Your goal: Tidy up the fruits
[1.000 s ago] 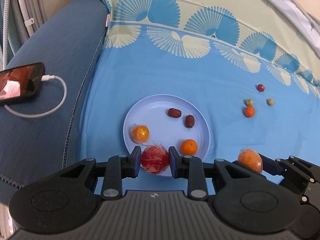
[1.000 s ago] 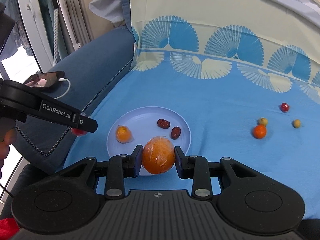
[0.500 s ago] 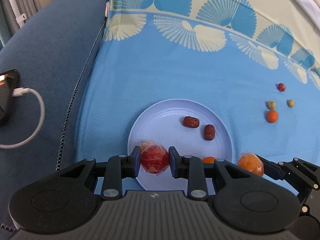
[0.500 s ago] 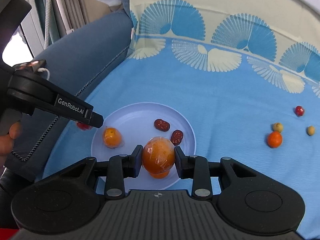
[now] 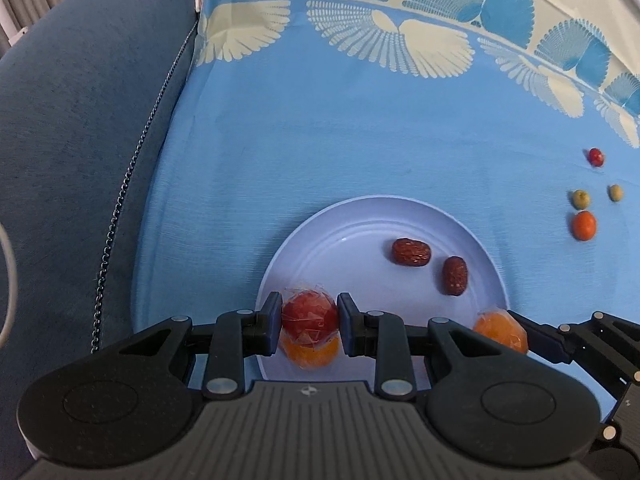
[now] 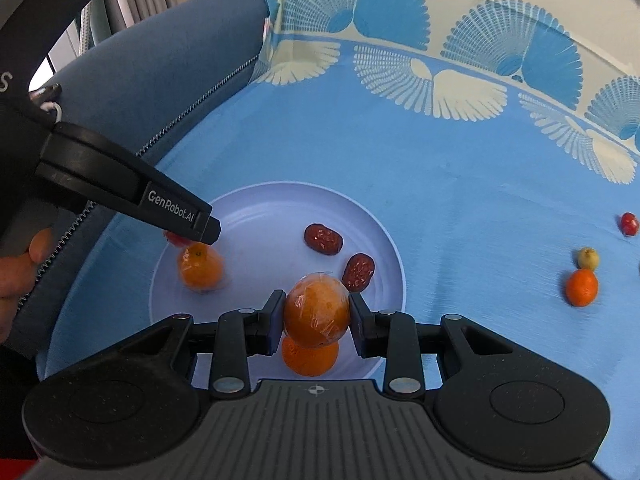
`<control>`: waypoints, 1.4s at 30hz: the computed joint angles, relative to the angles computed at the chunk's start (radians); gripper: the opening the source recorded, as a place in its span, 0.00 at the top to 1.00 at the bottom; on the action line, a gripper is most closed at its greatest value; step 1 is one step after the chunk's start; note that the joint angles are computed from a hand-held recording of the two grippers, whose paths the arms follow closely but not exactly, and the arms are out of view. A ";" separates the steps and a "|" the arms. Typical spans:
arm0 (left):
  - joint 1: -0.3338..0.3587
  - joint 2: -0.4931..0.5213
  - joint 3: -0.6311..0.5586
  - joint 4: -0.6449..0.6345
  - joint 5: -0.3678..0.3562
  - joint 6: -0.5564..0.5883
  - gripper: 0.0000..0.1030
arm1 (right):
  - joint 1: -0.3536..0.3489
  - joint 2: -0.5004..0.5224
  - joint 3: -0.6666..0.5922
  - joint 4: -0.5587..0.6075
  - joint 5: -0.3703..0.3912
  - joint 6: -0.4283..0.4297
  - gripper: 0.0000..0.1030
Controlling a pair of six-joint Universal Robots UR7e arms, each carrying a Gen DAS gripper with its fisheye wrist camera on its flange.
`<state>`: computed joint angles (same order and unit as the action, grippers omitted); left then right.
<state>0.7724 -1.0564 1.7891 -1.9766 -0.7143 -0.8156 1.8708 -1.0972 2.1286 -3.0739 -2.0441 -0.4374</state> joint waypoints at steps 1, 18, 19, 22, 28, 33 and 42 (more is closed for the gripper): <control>0.003 0.002 0.000 0.000 0.001 0.001 0.68 | -0.002 0.006 -0.003 0.002 -0.002 -0.003 0.66; -0.147 -0.133 0.128 0.074 0.060 -0.123 0.00 | 0.054 -0.169 0.058 0.221 -0.017 0.157 0.01; -0.166 -0.149 0.135 0.116 0.054 -0.166 0.00 | 0.062 -0.192 0.075 0.234 -0.020 0.176 0.01; -0.217 -0.190 0.152 0.211 0.031 -0.270 0.00 | 0.090 -0.256 0.122 0.250 -0.022 0.208 0.01; -0.310 -0.231 0.164 0.318 0.022 -0.386 0.00 | 0.154 -0.338 0.194 0.149 -0.079 0.171 0.01; -0.383 -0.239 0.163 0.332 0.057 -0.406 0.00 | 0.193 -0.401 0.238 0.072 -0.123 0.147 0.01; -0.453 -0.239 0.172 0.282 0.046 -0.415 0.00 | 0.284 -0.501 0.301 -0.077 -0.244 0.069 0.01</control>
<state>0.3193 -1.2953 1.9613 -1.6949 -0.6681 -1.2305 2.1551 -1.5979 2.4296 -3.1514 -2.2881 -0.3688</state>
